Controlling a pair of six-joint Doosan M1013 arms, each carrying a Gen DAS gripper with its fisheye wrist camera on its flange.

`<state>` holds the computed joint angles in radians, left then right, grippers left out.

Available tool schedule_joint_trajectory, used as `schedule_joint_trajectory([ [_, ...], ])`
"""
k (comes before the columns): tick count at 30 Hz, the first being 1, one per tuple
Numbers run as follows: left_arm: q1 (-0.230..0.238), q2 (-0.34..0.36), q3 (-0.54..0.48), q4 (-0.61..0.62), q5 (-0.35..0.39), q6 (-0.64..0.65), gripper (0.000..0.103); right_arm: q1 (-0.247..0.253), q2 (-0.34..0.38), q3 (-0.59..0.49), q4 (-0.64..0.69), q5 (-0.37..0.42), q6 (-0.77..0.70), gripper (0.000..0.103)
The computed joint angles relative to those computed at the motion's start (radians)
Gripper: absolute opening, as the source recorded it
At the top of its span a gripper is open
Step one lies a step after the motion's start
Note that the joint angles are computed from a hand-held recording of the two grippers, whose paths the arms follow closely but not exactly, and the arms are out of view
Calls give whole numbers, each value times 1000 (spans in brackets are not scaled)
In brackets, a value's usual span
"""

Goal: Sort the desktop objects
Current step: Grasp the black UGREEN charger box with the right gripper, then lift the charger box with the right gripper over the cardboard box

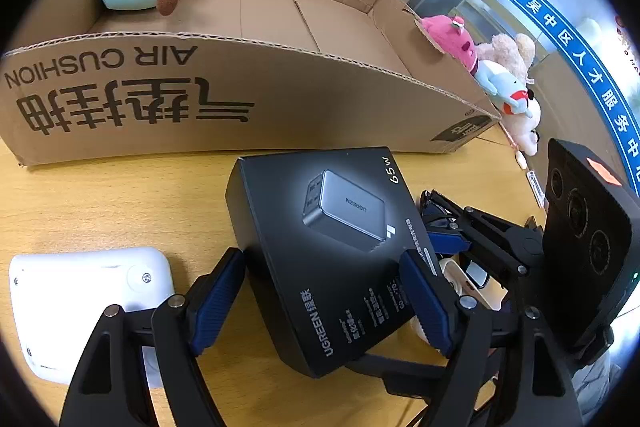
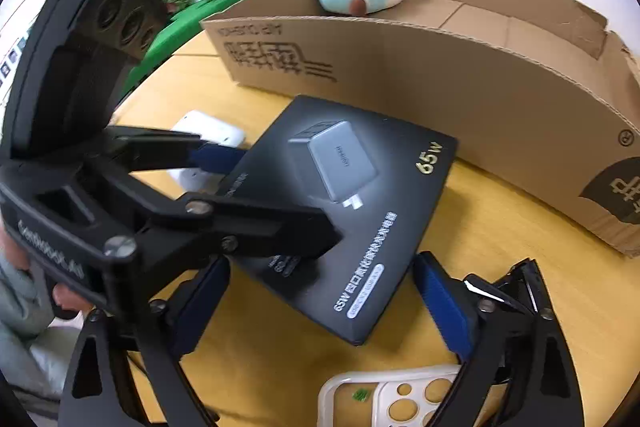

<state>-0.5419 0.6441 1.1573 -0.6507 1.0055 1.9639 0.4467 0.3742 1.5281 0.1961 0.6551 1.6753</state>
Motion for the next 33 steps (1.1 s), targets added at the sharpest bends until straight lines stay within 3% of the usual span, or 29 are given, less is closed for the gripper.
schedule_joint_trajectory([
  [4, 4, -14, 15, -35, -23, 36, 78, 27, -7, -3, -143, -21, 80, 90],
  [11, -7, -62, 11, -30, -133, 81, 76, 29, -53, 8, -224, -134, 151, 90],
  [21, -20, -52, -140, -87, -242, 272, 76, 19, -74, -111, -562, -163, 336, 89],
  [26, -26, -40, -229, -96, -304, 339, 76, 2, -62, -198, -656, -170, 352, 89],
  [33, -31, 19, -396, -71, -319, 309, 76, -33, -31, -317, -643, -189, 274, 89],
])
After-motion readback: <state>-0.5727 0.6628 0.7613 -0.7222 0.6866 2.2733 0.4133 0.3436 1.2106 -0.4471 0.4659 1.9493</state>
